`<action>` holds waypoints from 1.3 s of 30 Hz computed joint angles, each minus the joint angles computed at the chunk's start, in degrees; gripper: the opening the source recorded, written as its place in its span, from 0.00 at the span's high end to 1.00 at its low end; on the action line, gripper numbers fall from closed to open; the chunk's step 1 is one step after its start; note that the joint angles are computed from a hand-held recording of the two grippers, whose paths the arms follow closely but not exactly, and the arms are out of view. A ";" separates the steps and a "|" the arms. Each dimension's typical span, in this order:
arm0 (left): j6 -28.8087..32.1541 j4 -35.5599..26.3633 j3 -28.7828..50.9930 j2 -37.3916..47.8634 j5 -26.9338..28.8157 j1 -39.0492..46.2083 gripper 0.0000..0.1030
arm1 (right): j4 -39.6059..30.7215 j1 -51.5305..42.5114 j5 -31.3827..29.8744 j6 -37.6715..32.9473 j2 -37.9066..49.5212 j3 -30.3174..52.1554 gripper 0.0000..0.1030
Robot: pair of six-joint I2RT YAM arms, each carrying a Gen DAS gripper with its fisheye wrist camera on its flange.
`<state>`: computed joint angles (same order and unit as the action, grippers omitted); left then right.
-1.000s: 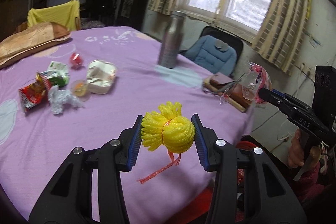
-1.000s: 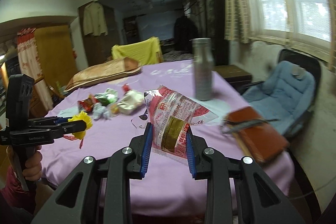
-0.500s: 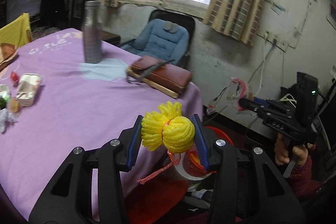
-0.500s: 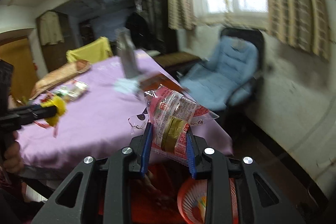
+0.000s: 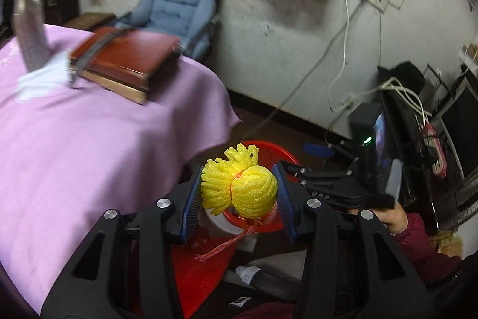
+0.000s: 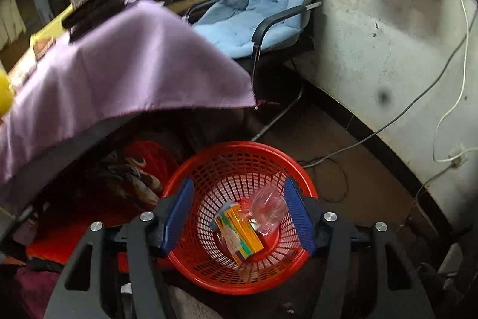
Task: Collect trash
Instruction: 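Carry both bags to the red wastebasket and release them, then move both tools back over the trash on the table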
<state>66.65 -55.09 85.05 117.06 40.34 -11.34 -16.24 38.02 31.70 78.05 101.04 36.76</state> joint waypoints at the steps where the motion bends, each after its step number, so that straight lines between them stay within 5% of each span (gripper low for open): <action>1: -0.33 0.78 -0.66 0.10 -0.62 -1.03 0.55 | -0.04 0.72 1.27 1.30 -1.45 -1.04 0.31; 10: -5.46 8.37 -6.01 1.40 -6.64 -11.56 0.52 | -4.51 4.44 10.33 14.21 -14.87 -9.74 0.28; 14: -6.73 8.37 -6.25 0.56 -5.89 -11.81 0.23 | -2.55 4.01 10.71 14.06 -17.42 -12.18 0.28; 18: -6.97 10.47 -7.47 -1.60 -4.83 -9.80 0.17 | -1.42 4.24 11.08 14.16 -18.67 -13.61 0.28; 32: -8.65 8.49 -0.62 -0.82 -0.78 1.02 0.16 | -4.81 7.43 13.48 7.32 -15.35 -2.71 0.21; 39: -9.43 4.07 11.25 3.94 3.44 10.15 0.12 | -0.97 6.07 12.13 -4.49 -11.12 6.66 0.15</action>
